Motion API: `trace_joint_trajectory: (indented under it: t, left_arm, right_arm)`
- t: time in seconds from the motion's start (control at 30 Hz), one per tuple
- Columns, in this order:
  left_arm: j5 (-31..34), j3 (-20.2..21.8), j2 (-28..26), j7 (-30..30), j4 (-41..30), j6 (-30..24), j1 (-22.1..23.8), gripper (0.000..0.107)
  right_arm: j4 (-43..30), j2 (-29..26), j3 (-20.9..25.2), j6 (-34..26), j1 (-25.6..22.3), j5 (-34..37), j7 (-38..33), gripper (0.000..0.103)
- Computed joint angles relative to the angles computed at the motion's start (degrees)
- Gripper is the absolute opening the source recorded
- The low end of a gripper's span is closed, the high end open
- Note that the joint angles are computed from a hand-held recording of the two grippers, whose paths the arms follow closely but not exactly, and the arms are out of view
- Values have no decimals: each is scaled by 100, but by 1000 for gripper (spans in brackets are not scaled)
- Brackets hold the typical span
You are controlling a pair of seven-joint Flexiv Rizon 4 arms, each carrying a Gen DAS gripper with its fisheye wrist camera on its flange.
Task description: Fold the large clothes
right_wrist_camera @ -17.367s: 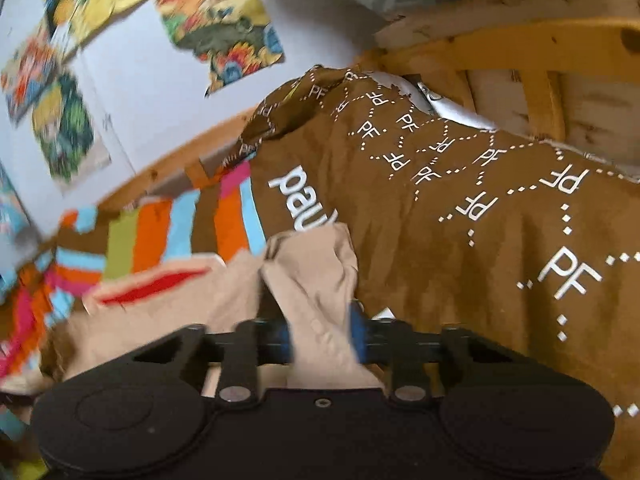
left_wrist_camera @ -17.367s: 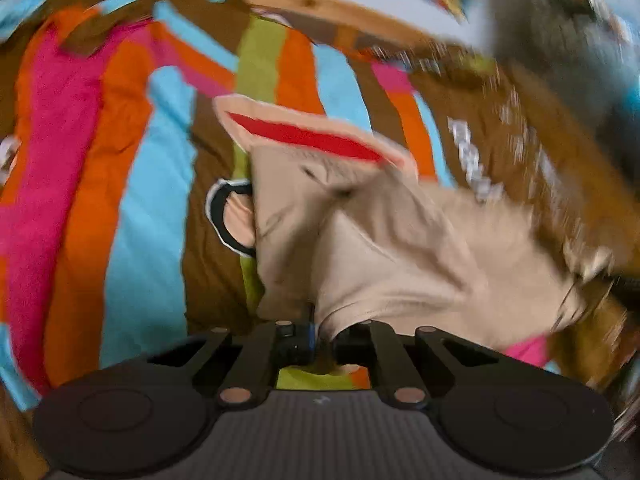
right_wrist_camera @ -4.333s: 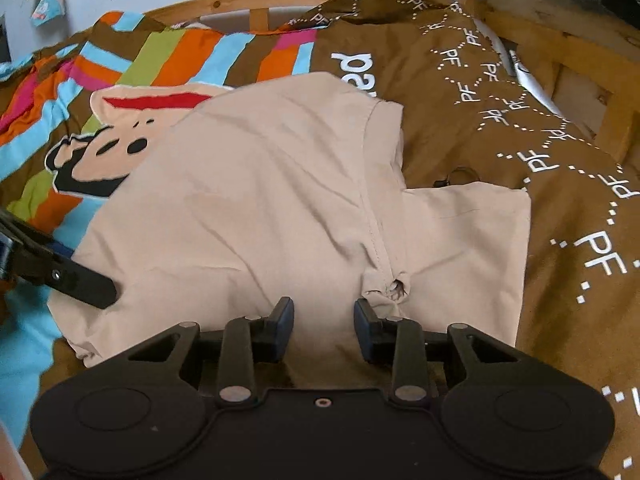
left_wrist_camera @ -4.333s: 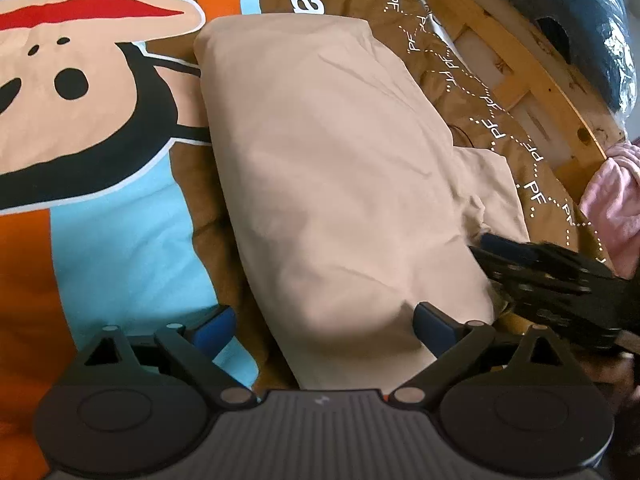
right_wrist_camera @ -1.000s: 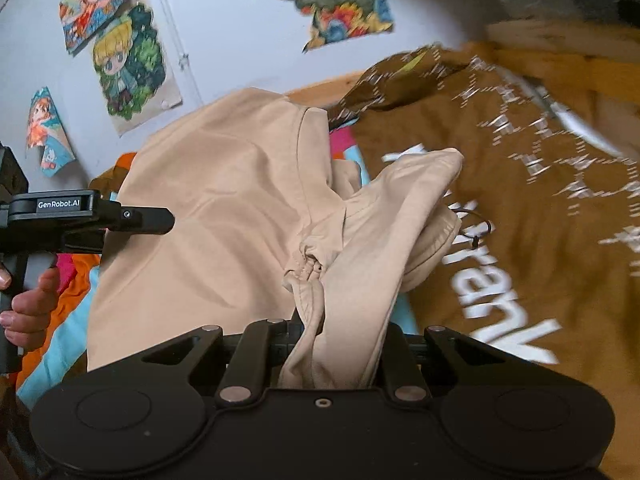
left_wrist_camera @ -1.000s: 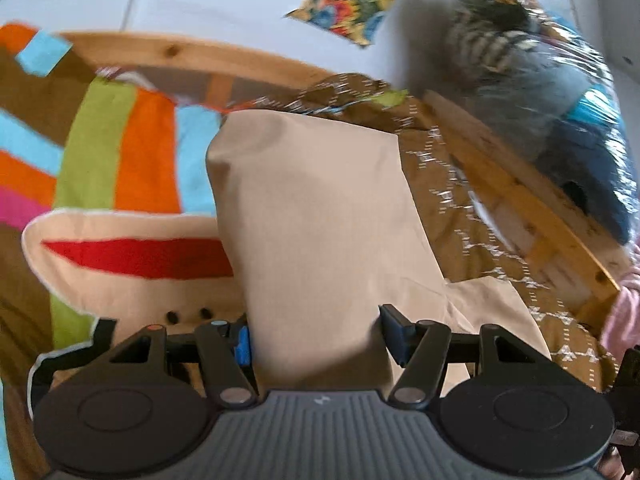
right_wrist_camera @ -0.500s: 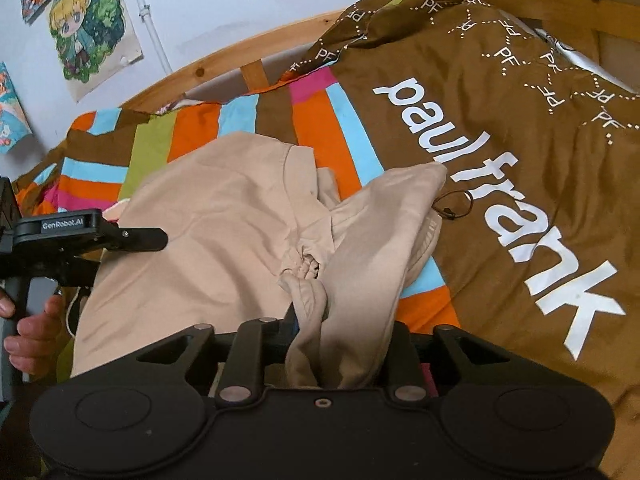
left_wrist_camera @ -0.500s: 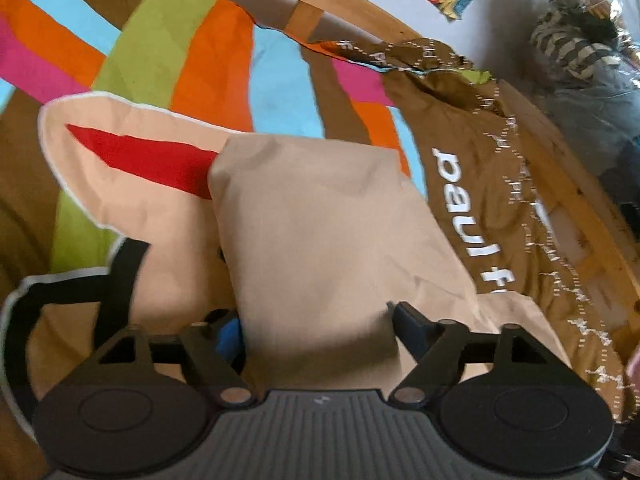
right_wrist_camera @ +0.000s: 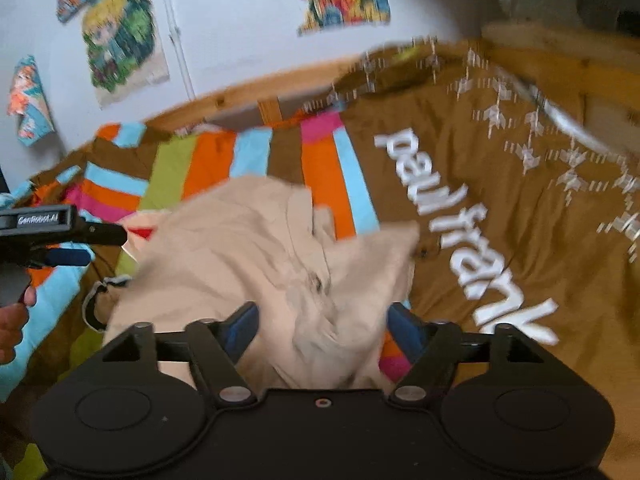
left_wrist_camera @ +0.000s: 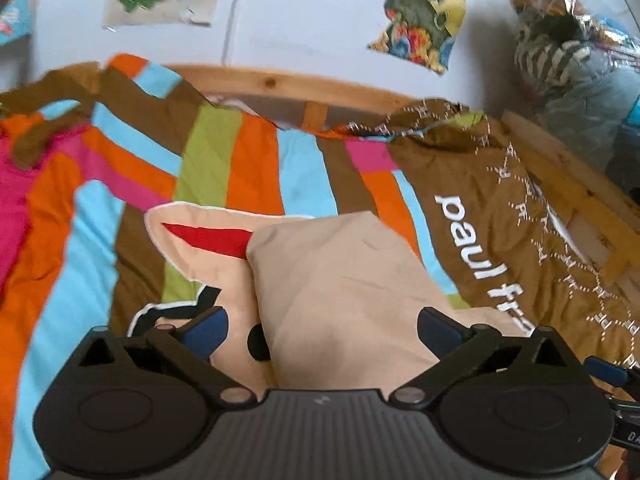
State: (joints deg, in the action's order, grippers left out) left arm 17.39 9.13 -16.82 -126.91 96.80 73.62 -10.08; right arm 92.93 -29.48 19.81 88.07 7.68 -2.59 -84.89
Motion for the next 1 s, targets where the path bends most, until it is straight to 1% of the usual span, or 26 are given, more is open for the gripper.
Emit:
trace_joint_trajectory:
  t: [0.07,0.17,0.27,0.4,0.5,0.57,0.67,0.7,0.8,0.87,1.0]
  left_arm:
    - [245,126,188,-370,34,-78,-214,102]
    - [783,174,478,-889,35,-267,-417,102]
    - [1355,95,810,-1384,56,-563,-536,102]
    - [2251,-106,1277,-2158,159,-1041,-675,102]
    - [2629,-369,1614,-2384,323,-1384,-674,102]
    - [2736,-557,1789,-2364,426,-1544,-628,102]
    - [2970,-854,2006,-2476,529,-1804,-534,102]
    - [3056,-958,2071,-2558,559,-1903,-497,102]
    - [3282,-1267,2279,-2852,680,-2148,-376,102]
    - [3295,-1437,2401,-2944,787,-2238,-287,102]
    - [3101,-1669,2613,-2904,1091,-2213,-116,102]
  right_arm:
    - [148,154,144,214,-154,14,-191,84]
    - [311,360,454,433,-456,26,-455,89]
    - [498,540,874,688,-850,72,-698,93]
    - [739,688,1521,996,-1472,57,-786,96]
    - [965,754,2117,1268,-2067,-93,-752,98]
    - [1133,791,2460,1434,-2428,-261,-716,100]
    - [1387,846,2842,1687,-2870,-544,-618,102]
    - [1463,863,2919,1781,-2972,-640,-577,102]
    - [1672,990,2895,2052,-3047,-814,-406,102]
    - [1812,1121,2712,2273,-2932,-815,-303,102]
    - [2136,1401,2316,2634,-2664,-759,-116,102]
